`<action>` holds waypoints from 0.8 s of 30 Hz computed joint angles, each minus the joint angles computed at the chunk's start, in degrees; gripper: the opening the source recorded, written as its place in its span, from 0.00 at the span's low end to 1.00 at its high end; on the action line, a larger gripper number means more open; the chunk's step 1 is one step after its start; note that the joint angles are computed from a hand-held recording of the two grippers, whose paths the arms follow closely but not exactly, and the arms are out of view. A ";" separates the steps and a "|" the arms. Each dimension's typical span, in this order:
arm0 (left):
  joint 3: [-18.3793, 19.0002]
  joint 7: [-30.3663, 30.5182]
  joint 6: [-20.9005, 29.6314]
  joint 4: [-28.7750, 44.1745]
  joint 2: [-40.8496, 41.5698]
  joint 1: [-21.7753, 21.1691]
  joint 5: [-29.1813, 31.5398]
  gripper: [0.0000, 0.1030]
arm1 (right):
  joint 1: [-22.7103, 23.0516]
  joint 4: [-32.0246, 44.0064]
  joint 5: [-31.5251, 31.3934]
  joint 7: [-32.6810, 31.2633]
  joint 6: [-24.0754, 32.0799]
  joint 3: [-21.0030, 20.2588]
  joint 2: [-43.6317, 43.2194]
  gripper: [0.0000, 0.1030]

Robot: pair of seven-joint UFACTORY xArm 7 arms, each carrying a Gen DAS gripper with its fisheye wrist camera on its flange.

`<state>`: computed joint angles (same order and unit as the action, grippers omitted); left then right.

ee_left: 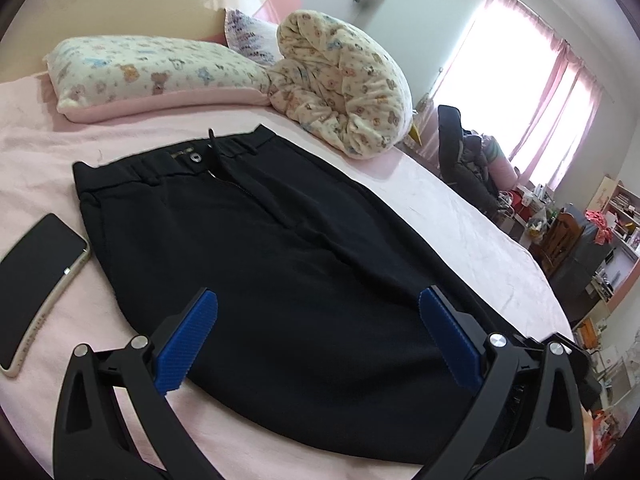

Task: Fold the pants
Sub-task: 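Lift the hems with the right tool and fold them toward the waistband, then lay the hems down near the waistband and open the right tool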

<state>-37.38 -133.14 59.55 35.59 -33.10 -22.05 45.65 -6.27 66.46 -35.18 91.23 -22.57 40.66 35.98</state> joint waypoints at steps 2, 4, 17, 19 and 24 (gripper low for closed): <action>0.54 -0.13 -1.14 -0.59 -0.58 -0.10 0.41 0.98 | 1.85 1.79 0.90 -0.90 0.51 -1.28 0.85 0.40; 0.74 -0.40 -2.56 -1.13 -1.07 0.03 0.92 0.98 | 3.80 2.64 3.42 -1.70 1.58 -3.05 0.64 0.31; 0.30 -0.67 -5.28 -1.68 -0.69 1.70 0.49 0.98 | 1.50 -0.43 8.02 -2.88 1.06 -0.15 0.88 0.18; 0.33 -1.78 -6.33 -2.29 -1.18 1.77 0.76 0.98 | 1.78 0.75 8.11 -2.67 2.19 -0.10 1.33 0.18; 0.25 -3.38 -8.08 -3.35 -2.23 2.37 0.63 0.98 | 0.97 0.26 9.30 -3.01 1.19 -0.05 1.44 0.18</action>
<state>-37.14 -136.52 51.48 32.24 -35.34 -19.68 46.28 -5.30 66.72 -25.88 88.23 -21.38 40.61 37.42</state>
